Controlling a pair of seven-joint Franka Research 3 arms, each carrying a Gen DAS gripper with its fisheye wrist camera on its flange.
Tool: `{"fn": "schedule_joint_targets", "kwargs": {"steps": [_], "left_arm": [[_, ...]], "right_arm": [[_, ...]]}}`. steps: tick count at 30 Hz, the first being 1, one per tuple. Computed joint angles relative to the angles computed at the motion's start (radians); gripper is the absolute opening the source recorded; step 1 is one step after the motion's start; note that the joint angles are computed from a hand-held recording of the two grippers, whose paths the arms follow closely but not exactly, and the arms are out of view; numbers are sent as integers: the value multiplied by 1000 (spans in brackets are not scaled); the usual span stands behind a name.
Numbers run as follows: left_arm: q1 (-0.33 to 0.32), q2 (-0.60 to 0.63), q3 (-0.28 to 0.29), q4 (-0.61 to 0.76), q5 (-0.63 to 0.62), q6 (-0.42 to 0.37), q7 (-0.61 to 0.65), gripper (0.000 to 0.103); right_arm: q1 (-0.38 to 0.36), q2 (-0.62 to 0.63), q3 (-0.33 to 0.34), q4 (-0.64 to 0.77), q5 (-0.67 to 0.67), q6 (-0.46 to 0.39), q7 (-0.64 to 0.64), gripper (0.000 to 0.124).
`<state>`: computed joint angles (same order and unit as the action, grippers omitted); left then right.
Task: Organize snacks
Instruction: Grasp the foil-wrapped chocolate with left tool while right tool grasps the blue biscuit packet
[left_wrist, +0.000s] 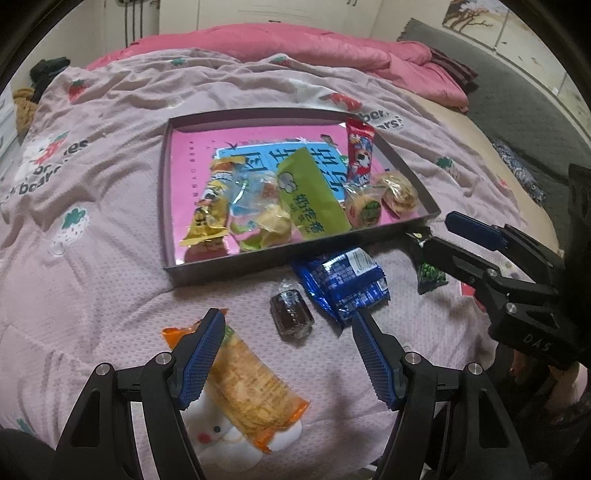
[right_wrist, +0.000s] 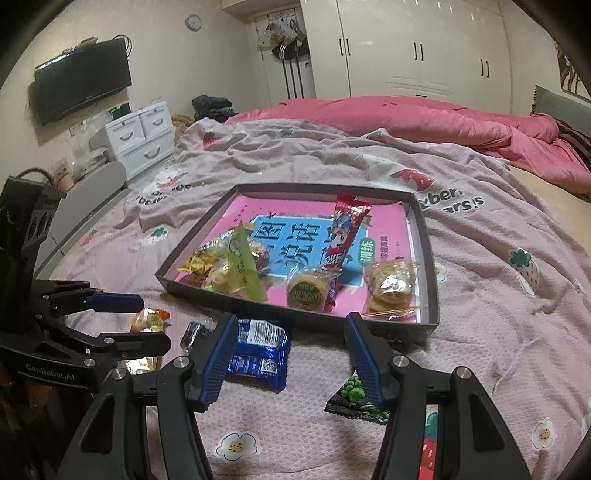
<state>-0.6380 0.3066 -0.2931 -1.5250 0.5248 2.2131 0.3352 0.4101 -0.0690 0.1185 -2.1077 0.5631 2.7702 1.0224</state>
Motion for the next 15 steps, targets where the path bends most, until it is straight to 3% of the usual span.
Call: {"fn": "schedule_joint_targets", "kwargs": {"steps": [8, 15], "left_arm": [[0, 38, 7, 31, -10, -9, 14, 73], [-5, 93, 17, 96, -31, -49, 60, 64]], "right_arm": [[-6, 31, 7, 23, -78, -65, 39, 59], [-8, 56, 11, 41, -140, -109, 73, 59]]}}
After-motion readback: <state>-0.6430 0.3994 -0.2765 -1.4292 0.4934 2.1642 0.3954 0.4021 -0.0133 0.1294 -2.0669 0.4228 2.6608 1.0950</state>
